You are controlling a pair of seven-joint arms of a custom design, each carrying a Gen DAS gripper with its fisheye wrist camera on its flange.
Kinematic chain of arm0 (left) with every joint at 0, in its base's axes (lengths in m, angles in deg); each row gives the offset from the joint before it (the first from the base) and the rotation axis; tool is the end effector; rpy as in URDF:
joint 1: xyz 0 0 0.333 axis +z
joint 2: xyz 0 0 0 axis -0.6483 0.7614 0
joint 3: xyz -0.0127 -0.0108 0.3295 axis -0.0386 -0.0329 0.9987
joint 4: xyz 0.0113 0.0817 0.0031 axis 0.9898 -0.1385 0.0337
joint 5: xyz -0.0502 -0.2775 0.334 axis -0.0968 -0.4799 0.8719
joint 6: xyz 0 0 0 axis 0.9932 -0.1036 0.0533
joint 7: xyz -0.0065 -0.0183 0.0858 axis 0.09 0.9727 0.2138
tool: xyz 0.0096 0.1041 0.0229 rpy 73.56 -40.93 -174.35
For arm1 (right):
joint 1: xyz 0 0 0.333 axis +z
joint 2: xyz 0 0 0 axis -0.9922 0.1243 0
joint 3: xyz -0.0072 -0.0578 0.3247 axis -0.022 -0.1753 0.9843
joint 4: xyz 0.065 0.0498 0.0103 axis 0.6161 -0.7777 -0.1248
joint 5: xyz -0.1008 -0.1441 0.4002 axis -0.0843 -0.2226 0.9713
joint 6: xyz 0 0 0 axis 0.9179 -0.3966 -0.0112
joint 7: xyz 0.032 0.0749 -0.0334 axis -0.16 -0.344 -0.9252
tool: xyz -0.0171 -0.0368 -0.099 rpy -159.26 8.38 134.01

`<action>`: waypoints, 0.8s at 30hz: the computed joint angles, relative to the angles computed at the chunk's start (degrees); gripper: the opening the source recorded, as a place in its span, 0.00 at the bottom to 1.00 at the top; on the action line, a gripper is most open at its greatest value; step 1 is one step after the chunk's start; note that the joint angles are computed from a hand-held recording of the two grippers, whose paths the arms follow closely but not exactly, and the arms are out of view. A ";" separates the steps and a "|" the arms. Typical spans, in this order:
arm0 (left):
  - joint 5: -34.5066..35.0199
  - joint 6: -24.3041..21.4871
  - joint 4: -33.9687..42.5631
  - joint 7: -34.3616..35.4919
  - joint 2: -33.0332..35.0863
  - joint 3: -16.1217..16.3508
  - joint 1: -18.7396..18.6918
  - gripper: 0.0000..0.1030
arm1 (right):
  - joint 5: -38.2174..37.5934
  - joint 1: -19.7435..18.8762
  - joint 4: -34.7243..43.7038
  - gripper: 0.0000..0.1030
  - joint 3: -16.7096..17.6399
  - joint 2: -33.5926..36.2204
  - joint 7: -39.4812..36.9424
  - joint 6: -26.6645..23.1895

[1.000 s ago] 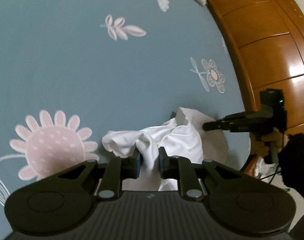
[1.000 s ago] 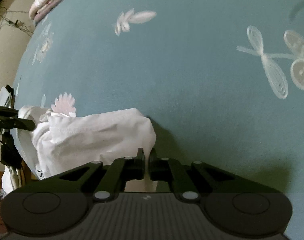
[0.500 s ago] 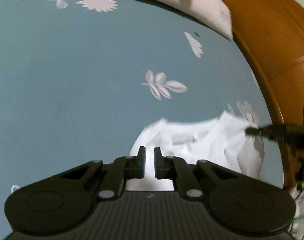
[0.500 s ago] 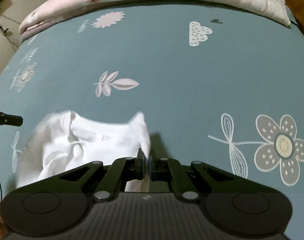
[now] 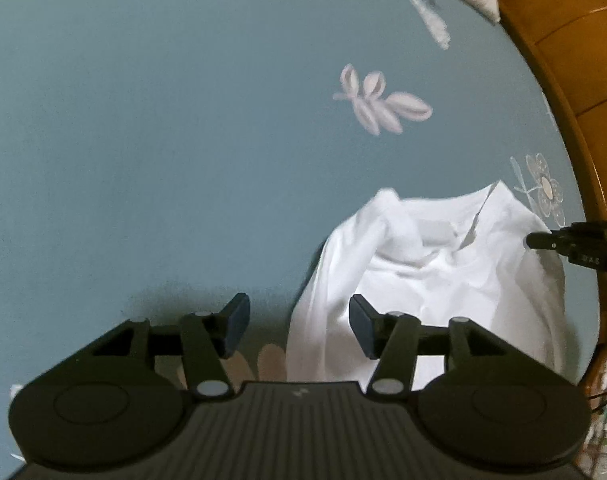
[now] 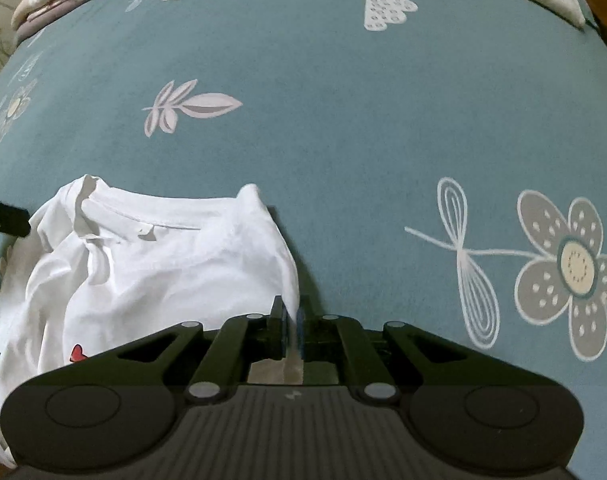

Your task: Fold clothes

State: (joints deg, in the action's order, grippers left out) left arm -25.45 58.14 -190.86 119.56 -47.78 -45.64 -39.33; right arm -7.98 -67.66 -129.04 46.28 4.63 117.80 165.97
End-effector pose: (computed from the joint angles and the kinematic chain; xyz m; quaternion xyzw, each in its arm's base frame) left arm 0.3418 -0.0231 0.4400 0.8278 -0.5189 0.2121 0.0211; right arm 0.5471 0.1722 0.4469 -0.9010 0.3965 0.0061 0.1760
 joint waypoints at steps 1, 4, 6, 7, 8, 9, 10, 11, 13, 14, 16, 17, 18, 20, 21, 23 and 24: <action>-0.91 -0.21 -0.25 0.39 0.19 0.83 -0.51 0.53 | -0.01 -0.02 -0.27 0.08 -0.01 -0.12 0.08 0.01; -3.04 -0.66 -0.99 1.01 0.85 1.69 -1.29 0.53 | -0.02 -0.06 -1.11 0.15 -0.08 -0.48 0.33 0.05; -4.53 0.25 -2.24 0.64 0.18 1.56 -1.59 0.53 | 0.41 -0.13 -1.80 0.18 -0.27 -1.03 0.67 -0.14; -5.32 0.80 -2.93 0.42 -0.43 1.63 -1.75 0.51 | 1.39 -0.19 -2.28 0.22 -0.53 -1.38 0.80 -0.28; -5.89 1.13 -3.41 0.13 -1.00 1.74 -1.76 0.49 | 2.30 -0.26 -2.71 0.25 -0.78 -1.66 0.97 -0.46; -6.08 1.07 -3.67 -0.45 -1.38 1.65 -1.52 0.31 | 2.53 -0.37 -2.88 0.27 -0.92 -1.57 1.49 -0.91; -5.71 0.41 -3.66 -1.58 -1.67 1.20 -0.96 0.09 | 2.77 -0.50 -3.03 0.27 -1.05 -1.47 2.02 -1.36; -4.82 -0.45 -3.51 -3.21 -1.98 0.30 -0.20 0.05 | 3.04 -0.64 -3.17 0.27 -1.16 -1.36 2.49 -1.82; -2.70 -2.11 -3.17 -6.38 -2.74 -1.33 1.07 0.04 | 4.45 -0.78 -3.23 0.11 -1.39 -1.21 2.20 -2.87; -1.47 -2.59 -2.98 -7.50 -3.48 -2.06 1.43 0.02 | 5.29 -0.82 -3.41 0.07 -1.43 -1.48 1.92 -2.73; 0.39 -2.72 -2.49 -8.90 -4.80 -2.84 1.55 0.00 | 5.73 -0.77 -3.81 0.07 -1.26 -2.08 1.59 -1.64; 1.49 -2.57 -2.11 -9.25 -5.16 -3.19 1.66 0.00 | 5.39 -0.63 -3.80 0.07 -1.07 -2.27 1.33 -0.43; 2.76 -2.49 -1.54 -9.50 -5.31 -3.55 1.87 0.00 | 5.05 -0.45 -3.78 0.06 -0.91 -2.44 1.08 0.80; 5.72 -1.77 0.04 -9.33 -4.82 -4.18 2.60 0.00 | 3.66 -0.01 -3.49 0.06 -0.50 -2.52 0.66 3.90; 6.85 -1.32 0.86 -8.86 -4.12 -4.05 2.82 0.00 | 2.87 0.23 -3.01 0.06 -0.38 -2.30 0.12 5.20; 8.96 -0.43 2.50 -7.82 -2.75 -3.90 3.36 0.00 | 1.57 0.70 -1.86 0.06 -0.17 -1.54 -1.06 7.71; 9.97 0.12 3.28 -7.38 -1.91 -3.97 3.72 0.00 | 0.59 0.91 -1.14 0.06 0.06 -0.88 -1.41 9.09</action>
State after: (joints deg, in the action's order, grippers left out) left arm -15.48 58.27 -187.58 112.18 -49.69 -49.61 -35.61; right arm -7.38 -66.75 -130.18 46.34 3.75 116.39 175.06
